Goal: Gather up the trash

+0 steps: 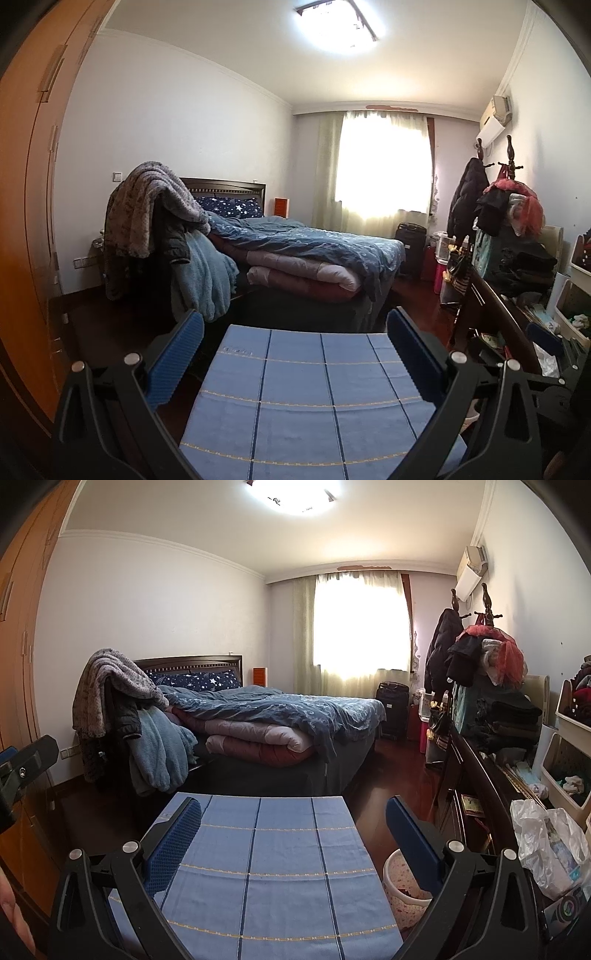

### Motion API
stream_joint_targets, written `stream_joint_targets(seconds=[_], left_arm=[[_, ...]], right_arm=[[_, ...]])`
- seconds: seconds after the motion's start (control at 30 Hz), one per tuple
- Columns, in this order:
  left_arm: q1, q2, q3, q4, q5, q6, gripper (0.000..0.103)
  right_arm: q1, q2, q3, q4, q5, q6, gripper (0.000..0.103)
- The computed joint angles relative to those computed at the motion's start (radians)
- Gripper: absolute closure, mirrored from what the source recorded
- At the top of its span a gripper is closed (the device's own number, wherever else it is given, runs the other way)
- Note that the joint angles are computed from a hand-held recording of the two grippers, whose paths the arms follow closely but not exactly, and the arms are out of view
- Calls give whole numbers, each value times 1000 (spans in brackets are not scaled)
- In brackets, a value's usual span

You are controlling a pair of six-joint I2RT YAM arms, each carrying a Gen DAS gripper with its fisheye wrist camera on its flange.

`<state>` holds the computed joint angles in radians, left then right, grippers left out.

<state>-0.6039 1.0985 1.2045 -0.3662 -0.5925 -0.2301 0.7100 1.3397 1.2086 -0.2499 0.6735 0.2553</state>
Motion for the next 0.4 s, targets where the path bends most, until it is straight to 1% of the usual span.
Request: stream_joint_targets(seconds=[0.17, 0.3, 0.4], left_arm=[[-7, 4, 1, 9, -9, 2, 3], [32, 10, 13, -19, 61, -35, 3], [41, 14, 12, -23, 65, -42, 3]], right_arm=[[-2, -2, -2, 2, -1, -2, 3], [-9, 1, -7, 2, -7, 3, 3], [-11, 9, -2, -1, -8, 5, 3]])
